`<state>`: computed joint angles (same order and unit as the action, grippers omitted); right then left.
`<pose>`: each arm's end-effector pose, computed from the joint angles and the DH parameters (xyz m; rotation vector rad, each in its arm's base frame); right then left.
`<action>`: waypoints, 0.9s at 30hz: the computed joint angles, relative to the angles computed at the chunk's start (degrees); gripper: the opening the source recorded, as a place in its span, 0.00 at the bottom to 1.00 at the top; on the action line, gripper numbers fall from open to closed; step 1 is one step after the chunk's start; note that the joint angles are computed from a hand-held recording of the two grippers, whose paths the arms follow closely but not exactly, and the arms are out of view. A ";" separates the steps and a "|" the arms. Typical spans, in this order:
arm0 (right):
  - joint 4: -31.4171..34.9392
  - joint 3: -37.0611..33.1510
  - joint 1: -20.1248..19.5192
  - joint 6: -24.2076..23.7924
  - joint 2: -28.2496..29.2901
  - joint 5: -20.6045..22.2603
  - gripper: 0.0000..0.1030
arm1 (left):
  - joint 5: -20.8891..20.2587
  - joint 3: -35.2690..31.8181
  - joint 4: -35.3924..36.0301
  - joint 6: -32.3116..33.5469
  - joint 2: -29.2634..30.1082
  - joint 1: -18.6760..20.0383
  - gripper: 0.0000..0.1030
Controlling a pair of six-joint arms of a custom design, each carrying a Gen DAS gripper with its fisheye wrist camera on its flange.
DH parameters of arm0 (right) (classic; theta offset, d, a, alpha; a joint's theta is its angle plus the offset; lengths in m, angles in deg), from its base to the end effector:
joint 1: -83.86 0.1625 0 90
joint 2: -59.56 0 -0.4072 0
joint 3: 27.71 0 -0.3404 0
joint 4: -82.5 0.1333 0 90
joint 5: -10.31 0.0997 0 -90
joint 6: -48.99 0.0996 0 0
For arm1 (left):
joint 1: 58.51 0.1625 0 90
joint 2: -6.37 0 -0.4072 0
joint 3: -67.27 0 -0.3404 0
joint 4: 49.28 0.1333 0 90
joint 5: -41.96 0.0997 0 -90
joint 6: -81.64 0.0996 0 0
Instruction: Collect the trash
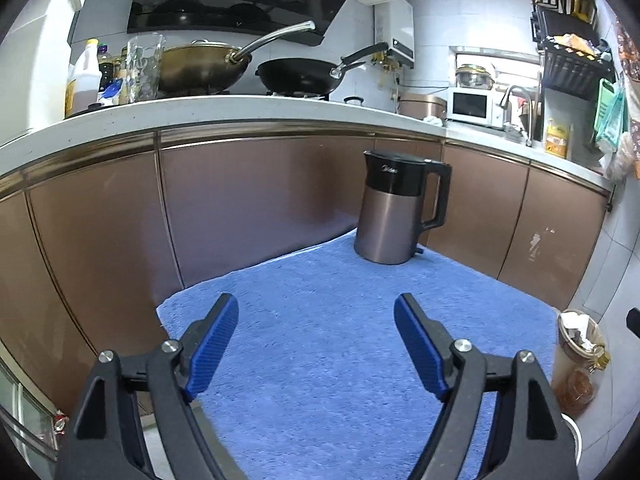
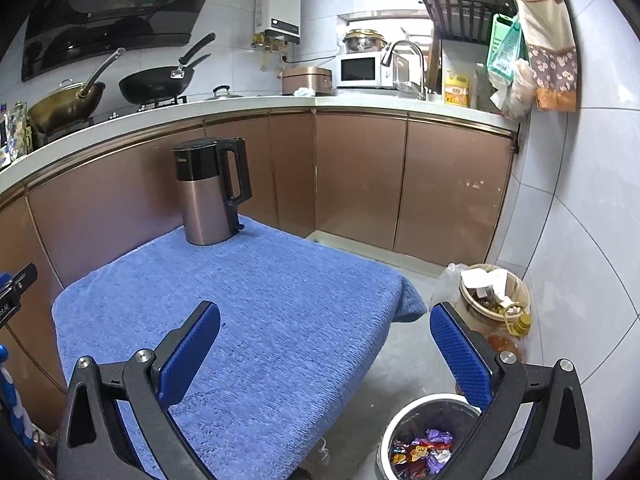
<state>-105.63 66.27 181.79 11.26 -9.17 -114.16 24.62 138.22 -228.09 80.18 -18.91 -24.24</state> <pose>0.1539 -0.5474 0.4679 0.3477 -1.9862 1.2457 -0.4492 -0.5824 0.1394 0.3845 1.9920 -1.3619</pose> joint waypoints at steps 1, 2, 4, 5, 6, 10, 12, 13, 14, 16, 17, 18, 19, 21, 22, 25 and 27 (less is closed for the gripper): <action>-0.06 0.07 -0.03 -0.22 0.02 0.15 1.00 | 0.28 0.26 0.46 -0.50 -0.18 0.10 0.77; -0.11 0.04 -0.04 -0.41 0.18 0.21 1.00 | 0.55 0.43 0.78 -0.91 -0.26 0.13 0.77; 0.12 -0.09 -0.14 -0.46 0.48 0.28 1.00 | 1.09 0.39 -0.03 -0.44 -0.02 0.15 0.77; 0.46 -0.14 -0.37 -0.39 0.58 0.41 1.00 | 1.25 -0.02 -0.72 0.39 0.31 0.19 0.77; 0.67 -0.37 -0.46 -0.29 0.76 0.37 1.00 | 1.45 -0.32 -1.84 1.56 0.70 0.16 0.77; 2.04 -0.77 -1.63 1.03 0.79 0.98 1.00 | 1.58 -2.91 -4.24 5.74 2.68 0.34 0.77; 2.35 -0.86 -2.23 1.82 0.81 1.13 1.00 | 1.56 -4.07 -4.01 6.59 3.55 0.36 0.77; 2.55 -0.94 -2.55 2.08 0.73 1.22 1.00 | 1.48 -4.32 -3.38 6.33 3.73 0.38 0.77; 2.64 -0.99 -2.89 2.33 0.66 1.30 1.00 | 1.37 -4.61 -2.66 6.02 3.90 0.43 0.77; 2.84 -1.14 -3.47 2.83 0.58 1.43 1.00 | 1.37 -5.17 -0.70 4.83 4.35 0.46 0.77; 2.99 -1.22 -3.81 3.13 0.53 1.52 1.00 | 1.24 -5.60 0.07 4.52 4.55 0.56 0.77; 3.03 -1.26 -4.14 3.40 0.52 1.58 1.00 | 1.21 -6.04 0.73 4.20 4.84 0.63 0.77; 2.98 -1.21 -4.29 3.54 0.47 1.55 1.00 | 1.24 -6.40 1.13 4.12 5.06 0.66 0.77; 3.17 -1.45 -4.84 3.92 0.41 1.65 1.00 | 1.27 -7.69 1.38 4.87 5.79 0.78 0.77; 3.21 -1.55 -5.14 4.18 0.41 1.66 1.00 | 1.44 -7.88 1.27 5.01 5.96 0.72 0.77; 3.76 -2.06 -5.76 4.81 0.50 1.68 1.00 | 1.44 -8.97 0.54 6.13 6.67 0.71 0.77; 3.85 -2.38 -6.02 5.13 0.66 1.54 1.00 | 1.48 -9.62 -0.21 7.07 7.17 0.65 0.77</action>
<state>-101.79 63.89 175.76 16.39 -8.51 -112.62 26.10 128.60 -228.30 87.24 -11.75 -23.59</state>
